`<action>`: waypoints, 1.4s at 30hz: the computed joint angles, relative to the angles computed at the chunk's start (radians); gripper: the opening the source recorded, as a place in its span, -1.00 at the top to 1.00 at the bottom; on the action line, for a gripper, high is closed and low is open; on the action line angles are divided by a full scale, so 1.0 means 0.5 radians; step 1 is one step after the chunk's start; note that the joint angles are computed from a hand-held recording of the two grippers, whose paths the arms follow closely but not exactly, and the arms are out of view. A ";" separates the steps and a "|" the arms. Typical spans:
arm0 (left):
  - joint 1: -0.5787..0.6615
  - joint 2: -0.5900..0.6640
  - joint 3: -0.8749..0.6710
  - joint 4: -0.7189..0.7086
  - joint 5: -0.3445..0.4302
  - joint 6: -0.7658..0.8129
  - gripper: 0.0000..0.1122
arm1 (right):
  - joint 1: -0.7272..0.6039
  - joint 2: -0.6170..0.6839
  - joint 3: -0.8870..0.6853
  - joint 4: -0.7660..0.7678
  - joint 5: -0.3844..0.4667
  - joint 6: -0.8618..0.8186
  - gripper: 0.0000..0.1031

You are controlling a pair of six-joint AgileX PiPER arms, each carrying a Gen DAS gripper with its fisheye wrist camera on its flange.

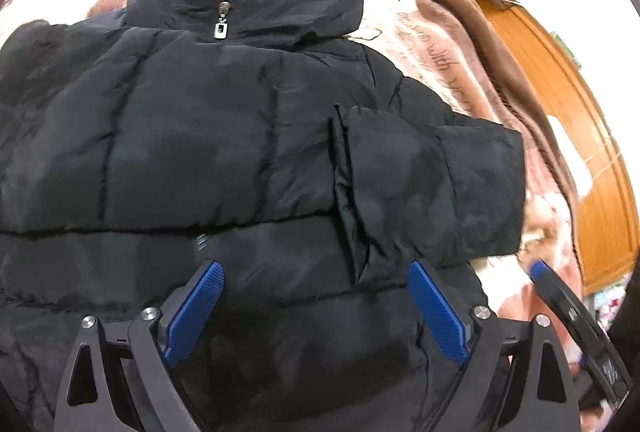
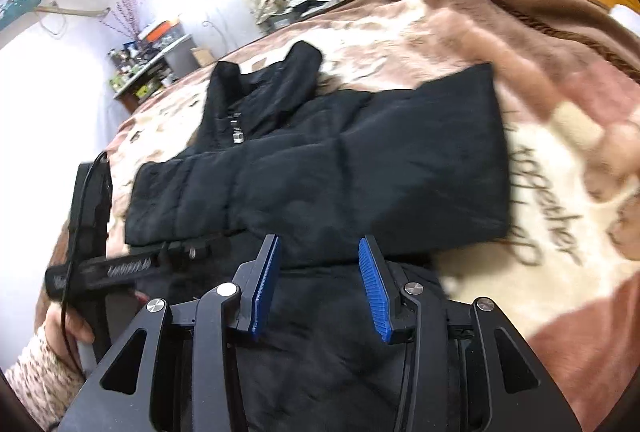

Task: Fold large clothes

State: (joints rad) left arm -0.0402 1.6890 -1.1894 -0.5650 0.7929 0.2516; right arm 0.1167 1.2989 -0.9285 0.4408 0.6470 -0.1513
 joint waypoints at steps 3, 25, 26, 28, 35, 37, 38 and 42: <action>-0.093 0.107 -0.097 0.015 -0.012 -0.071 -0.68 | -0.050 -0.071 0.041 -0.117 0.008 0.010 0.19; -0.425 0.004 -0.289 0.498 -0.107 -0.434 0.91 | -0.226 -0.115 0.115 -0.121 0.002 -0.062 0.19; -0.408 -0.017 -0.312 0.481 -0.084 -0.406 0.91 | -0.212 -0.114 0.098 -0.143 0.002 -0.037 0.19; -0.357 -0.031 -0.417 0.454 -0.017 -0.358 0.91 | -0.168 -0.098 0.042 -0.219 0.015 0.045 0.19; -0.107 -0.103 -0.631 0.394 0.115 -0.191 0.91 | -0.018 0.019 -0.154 -0.406 0.001 0.247 0.19; -0.025 -0.108 -0.656 0.381 0.121 -0.166 0.91 | 0.016 0.075 -0.203 -0.404 -0.016 0.261 0.19; 0.020 -0.097 -0.676 0.380 0.133 -0.145 0.91 | 0.042 0.115 -0.232 -0.407 -0.025 0.279 0.19; 0.199 -0.082 -0.658 0.312 0.133 -0.048 0.91 | 0.154 0.277 -0.353 -0.509 -0.045 0.405 0.19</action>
State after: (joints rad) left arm 0.0591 1.6481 -1.5186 -0.4092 0.8596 0.2278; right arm 0.1939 1.4374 -1.1052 0.1866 0.6246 0.0513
